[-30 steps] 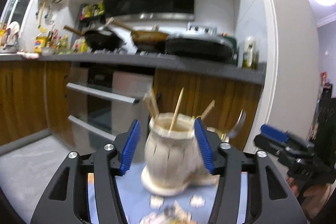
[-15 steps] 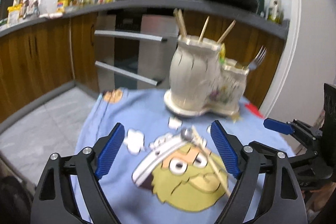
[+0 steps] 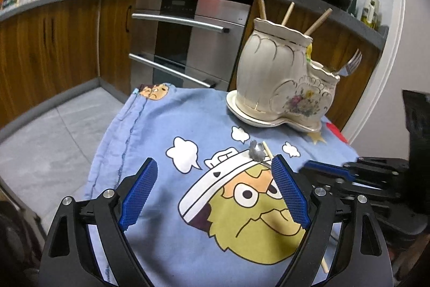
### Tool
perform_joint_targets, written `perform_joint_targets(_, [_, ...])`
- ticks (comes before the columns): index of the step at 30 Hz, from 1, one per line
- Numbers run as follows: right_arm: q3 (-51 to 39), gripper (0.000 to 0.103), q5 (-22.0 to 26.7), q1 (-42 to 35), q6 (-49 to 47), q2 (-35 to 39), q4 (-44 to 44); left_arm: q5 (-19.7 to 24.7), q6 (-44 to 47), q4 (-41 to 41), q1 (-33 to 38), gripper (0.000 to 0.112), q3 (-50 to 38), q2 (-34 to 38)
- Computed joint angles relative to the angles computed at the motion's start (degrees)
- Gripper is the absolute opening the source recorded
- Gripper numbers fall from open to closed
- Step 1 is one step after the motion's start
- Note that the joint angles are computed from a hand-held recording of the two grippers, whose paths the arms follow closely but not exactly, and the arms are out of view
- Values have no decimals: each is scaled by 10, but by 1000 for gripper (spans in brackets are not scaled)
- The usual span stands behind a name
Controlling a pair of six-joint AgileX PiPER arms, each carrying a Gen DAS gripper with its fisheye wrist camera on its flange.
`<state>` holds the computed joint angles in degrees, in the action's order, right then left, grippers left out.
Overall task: Organize utensils
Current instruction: 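Grasp the silver flower-handled spoon with the right tool while the left tool grasps a wooden chopstick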
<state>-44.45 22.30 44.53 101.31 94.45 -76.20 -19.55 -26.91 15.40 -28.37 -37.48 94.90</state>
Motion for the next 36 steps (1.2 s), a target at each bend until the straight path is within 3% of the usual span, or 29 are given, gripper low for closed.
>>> perform_joint_targets(4, [-49,7,7,-6,-108,35,84,-22,-162,161,36,86,-5,7])
perform_joint_targets(10, [-97,7,20,-14,-236,76,187,-58,-289,286,73,86,-9,17])
perform_joint_targets(18, [-170,7,61,-27,-399,111,315,-76,-335,334,91,86,-10,21])
perform_joint_targets(32, [-198,4,66,-37,-445,133,350,-84,-354,354,97,86,-11,24])
perform_joint_targets(36, [-169,3,49,-33,-364,118,287,-79,-354,353,94,86,-12,23])
